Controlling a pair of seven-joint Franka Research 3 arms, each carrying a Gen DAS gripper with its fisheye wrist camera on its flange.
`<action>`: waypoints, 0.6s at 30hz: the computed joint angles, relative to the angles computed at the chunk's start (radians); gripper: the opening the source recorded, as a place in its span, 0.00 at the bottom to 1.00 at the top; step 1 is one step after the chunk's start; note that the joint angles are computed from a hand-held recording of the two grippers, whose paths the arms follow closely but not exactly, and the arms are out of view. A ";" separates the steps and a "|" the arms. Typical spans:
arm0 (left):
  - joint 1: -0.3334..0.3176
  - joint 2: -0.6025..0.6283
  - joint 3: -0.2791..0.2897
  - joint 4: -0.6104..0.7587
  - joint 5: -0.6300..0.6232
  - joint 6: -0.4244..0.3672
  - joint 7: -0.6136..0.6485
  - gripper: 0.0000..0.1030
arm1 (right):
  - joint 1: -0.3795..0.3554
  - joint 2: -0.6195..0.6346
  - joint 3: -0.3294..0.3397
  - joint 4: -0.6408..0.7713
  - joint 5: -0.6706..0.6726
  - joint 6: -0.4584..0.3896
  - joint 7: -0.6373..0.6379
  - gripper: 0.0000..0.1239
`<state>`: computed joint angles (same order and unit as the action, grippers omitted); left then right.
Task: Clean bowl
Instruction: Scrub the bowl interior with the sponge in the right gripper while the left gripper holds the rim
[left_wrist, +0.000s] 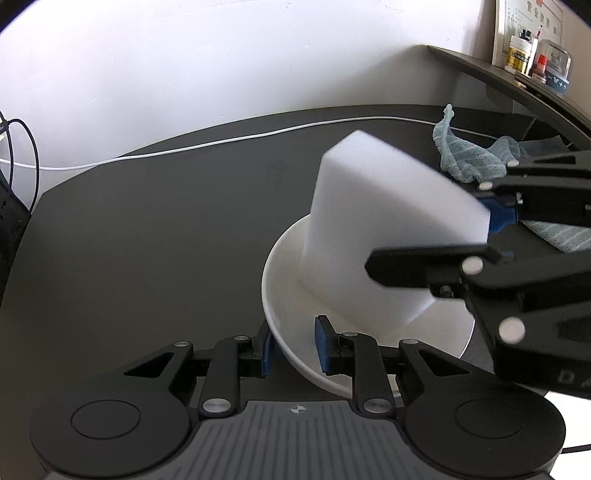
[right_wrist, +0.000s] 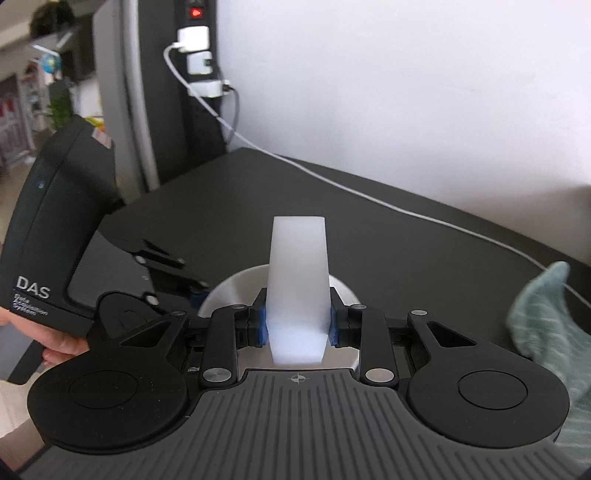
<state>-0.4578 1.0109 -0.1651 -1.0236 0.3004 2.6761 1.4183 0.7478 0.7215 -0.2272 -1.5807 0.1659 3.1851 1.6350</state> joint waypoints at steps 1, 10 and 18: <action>-0.001 0.000 0.000 0.000 0.001 0.002 0.001 0.22 | -0.043 -0.012 0.054 -0.007 -0.001 -0.002 -0.022 0.25; -0.010 0.040 0.001 0.068 -0.018 -0.030 -0.002 0.25 | -0.056 -0.126 0.083 -0.130 -0.034 -0.058 -0.083 0.25; 0.000 0.043 -0.013 0.075 -0.036 -0.041 0.023 0.24 | 0.124 -0.081 -0.162 -0.100 -0.120 -0.060 0.144 0.25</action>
<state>-0.4574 1.0535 -0.1785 -0.9485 0.2645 2.6351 1.4417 0.8716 0.6406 -0.3891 -1.6809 0.0461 3.1249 1.7786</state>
